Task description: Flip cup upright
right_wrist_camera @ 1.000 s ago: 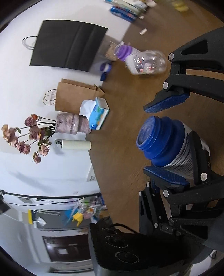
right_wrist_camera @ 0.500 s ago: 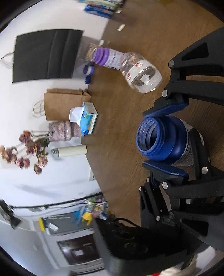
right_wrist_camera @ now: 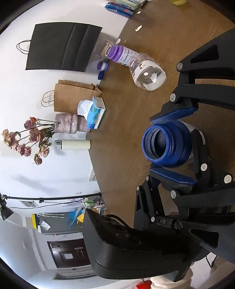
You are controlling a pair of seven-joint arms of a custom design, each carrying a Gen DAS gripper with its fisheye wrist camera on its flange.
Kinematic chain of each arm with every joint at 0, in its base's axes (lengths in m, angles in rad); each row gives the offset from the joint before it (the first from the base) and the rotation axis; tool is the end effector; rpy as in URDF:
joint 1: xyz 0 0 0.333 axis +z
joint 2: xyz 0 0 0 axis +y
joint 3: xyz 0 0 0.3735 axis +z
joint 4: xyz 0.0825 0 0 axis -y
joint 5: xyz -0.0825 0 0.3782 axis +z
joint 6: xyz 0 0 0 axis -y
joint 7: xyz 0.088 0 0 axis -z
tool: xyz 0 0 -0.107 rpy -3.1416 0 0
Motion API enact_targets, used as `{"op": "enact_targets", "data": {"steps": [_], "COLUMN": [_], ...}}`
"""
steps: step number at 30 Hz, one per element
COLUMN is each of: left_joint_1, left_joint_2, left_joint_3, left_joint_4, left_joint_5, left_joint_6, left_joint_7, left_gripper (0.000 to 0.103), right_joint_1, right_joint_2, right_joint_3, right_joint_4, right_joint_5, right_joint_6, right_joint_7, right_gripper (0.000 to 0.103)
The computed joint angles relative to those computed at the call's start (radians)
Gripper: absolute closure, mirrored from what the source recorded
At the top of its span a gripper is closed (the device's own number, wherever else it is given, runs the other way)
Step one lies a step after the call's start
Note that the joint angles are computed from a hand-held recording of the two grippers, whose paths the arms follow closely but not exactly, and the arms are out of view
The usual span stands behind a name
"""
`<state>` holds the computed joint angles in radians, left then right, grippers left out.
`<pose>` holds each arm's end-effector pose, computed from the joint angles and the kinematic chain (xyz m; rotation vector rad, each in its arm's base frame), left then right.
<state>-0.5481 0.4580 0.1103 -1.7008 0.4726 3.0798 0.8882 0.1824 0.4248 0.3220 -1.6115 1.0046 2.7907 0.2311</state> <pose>0.6407 -0.3583 0.4881 -1.5101 1.9415 -1.0676 0.6758 0.2789 0.5141 -2.0416 0.6828 -0.3870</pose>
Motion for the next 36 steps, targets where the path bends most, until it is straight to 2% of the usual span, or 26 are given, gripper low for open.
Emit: {"op": "enact_targets", "data": {"steps": [3, 6, 7, 9, 11, 12, 14, 15, 16, 17, 20, 21, 24, 26, 28, 31, 32, 36], "left_joint_1": [-0.002, -0.076, -0.081, -0.124, -0.202, -0.236, -0.360, -0.407, -0.474, -0.514, -0.554, -0.555, -0.538, -0.523, -0.503, -0.467, -0.459, -0.459], "left_joint_2": [0.010, 0.009, -0.002, -0.032, -0.074, -0.092, -0.148, -0.169, -0.208, -0.240, -0.323, -0.345, -0.371, -0.369, -0.361, -0.367, -0.371, -0.430], "left_joint_3": [0.003, 0.095, 0.105, 0.161, 0.256, 0.296, 0.441, 0.491, 0.552, 0.578, 0.547, 0.536, 0.494, 0.466, 0.440, 0.405, 0.392, 0.311], "left_joint_4": [0.021, 0.033, 0.017, -0.024, -0.076, -0.097, -0.152, -0.166, -0.187, -0.204, -0.248, -0.262, -0.273, -0.263, -0.251, -0.253, -0.255, -0.308], "left_joint_5": [-0.010, 0.050, 0.070, 0.137, 0.248, 0.304, 0.508, 0.606, 0.754, 0.832, 0.896, 0.922, 0.948, 0.957, 0.961, 0.972, 0.984, 0.973], "left_joint_6": [-0.035, -0.095, -0.076, -0.057, -0.047, -0.044, -0.034, -0.047, -0.095, -0.155, -0.385, -0.413, -0.467, -0.497, -0.512, -0.498, -0.507, -0.653], "left_joint_7": [-0.011, -0.139, -0.175, -0.273, -0.405, -0.468, -0.689, -0.789, -0.936, -1.013, -1.102, -1.137, -1.157, -1.138, -1.135, -1.145, -1.154, -1.158], "left_gripper": [0.041, 0.025, 0.023, 0.020, 0.016, 0.014, 0.007, 0.000, 0.000, 0.000, 0.000, 0.000, 0.000, 0.000, 0.000, 0.000, 0.000, 0.000], "right_joint_1": [0.008, 0.020, 0.023, 0.001, -0.010, -0.015, -0.014, -0.005, 0.005, 0.019, 0.027, 0.025, -0.023, -0.041, -0.028, 0.016, 0.011, -0.001], "right_joint_2": [0.000, -0.014, -0.022, -0.048, -0.079, -0.097, -0.140, -0.159, -0.173, -0.194, -0.225, -0.235, -0.263, -0.278, -0.277, -0.271, -0.273, -0.307], "right_joint_3": [-0.014, -0.031, -0.036, -0.026, -0.031, -0.033, -0.048, -0.061, -0.074, -0.092, -0.117, -0.119, -0.072, -0.047, -0.055, -0.106, -0.096, -0.053], "right_joint_4": [0.002, -0.010, -0.019, -0.041, -0.070, -0.089, -0.141, -0.166, -0.187, -0.222, -0.276, -0.290, -0.314, -0.323, -0.320, -0.329, -0.330, -0.360], "right_joint_5": [-0.023, -0.057, -0.068, -0.044, -0.019, 0.001, 0.029, 0.025, 0.010, -0.015, -0.076, -0.095, -0.020, 0.083, 0.136, 0.046, 0.061, 0.236], "right_joint_6": [-0.006, 0.014, 0.023, 0.019, 0.026, 0.042, 0.097, 0.134, 0.169, 0.220, 0.282, 0.292, 0.291, 0.300, 0.313, 0.313, 0.317, 0.374], "right_joint_7": [0.051, 0.113, 0.139, 0.159, 0.178, 0.175, 0.172, 0.182, 0.200, 0.233, 0.339, 0.378, 0.349, 0.242, 0.188, 0.297, 0.285, 0.132], "right_gripper": [0.047, 0.043, 0.037, 0.031, 0.024, 0.024, 0.024, 0.024, 0.024, 0.024, 0.020, 0.019, 0.017, 0.017, 0.017, 0.017, 0.017, 0.017]}}
